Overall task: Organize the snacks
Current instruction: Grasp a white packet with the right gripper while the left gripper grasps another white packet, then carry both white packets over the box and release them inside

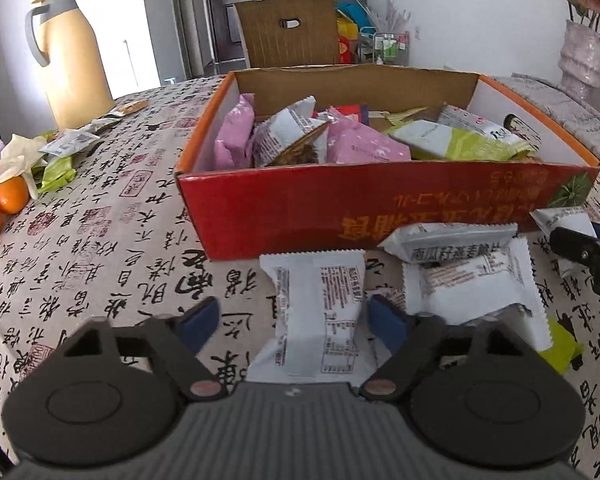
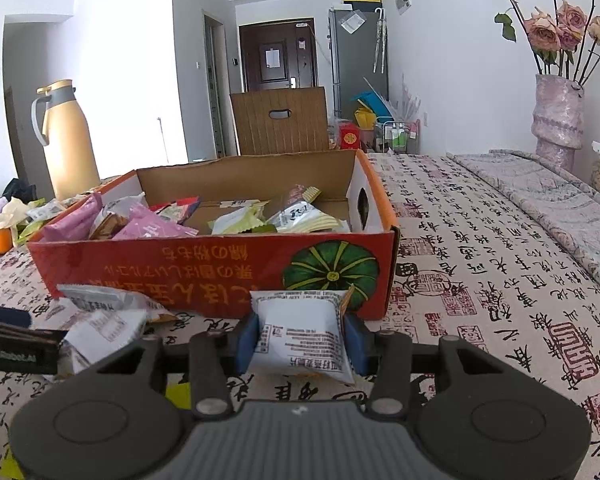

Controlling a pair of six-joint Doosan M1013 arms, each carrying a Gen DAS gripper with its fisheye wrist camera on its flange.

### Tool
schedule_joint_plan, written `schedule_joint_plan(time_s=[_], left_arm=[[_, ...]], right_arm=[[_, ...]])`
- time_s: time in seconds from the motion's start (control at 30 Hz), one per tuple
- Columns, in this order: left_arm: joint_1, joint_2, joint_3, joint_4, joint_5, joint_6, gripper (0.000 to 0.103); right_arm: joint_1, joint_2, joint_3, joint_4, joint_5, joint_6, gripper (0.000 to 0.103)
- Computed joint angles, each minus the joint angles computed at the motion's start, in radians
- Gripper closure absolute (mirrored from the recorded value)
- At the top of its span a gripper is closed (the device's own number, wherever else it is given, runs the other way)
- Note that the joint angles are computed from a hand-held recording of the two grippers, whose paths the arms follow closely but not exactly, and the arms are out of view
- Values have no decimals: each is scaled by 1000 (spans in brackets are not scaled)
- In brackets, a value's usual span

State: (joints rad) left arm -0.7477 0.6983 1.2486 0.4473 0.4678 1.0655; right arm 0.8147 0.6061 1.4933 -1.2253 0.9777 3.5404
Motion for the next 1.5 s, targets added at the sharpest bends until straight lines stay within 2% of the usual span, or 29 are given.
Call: schedule_joint_plan(time_s=[0.07,0.13,0.23,0.43,0.83,1.2,1.5], left_arm=[[4,-3,3,-53,-12,50,37],[8,-5,5,-117,-24,111,55],[6,-8,10,-134,-34,136,61],[7,-17,21,-131,-48,122,62],[11,-47,58,-44,-96,19,62],[14,-91,102,66,-188,-97,62],[4,-96,80,148,-247,-166,62]], right_arm=[[1,-1,1,-2,-1,1,58],[1,-1,1,-3,-2,1,58],[1,-1,1,-3,-2,1,58],[1,-1,2,-5,-2,1,58],[6,3,-6,-5,12,-19,58],[32,-13,5,-38,41,-18,58],[40,-25,-5,-111,77,9,58]])
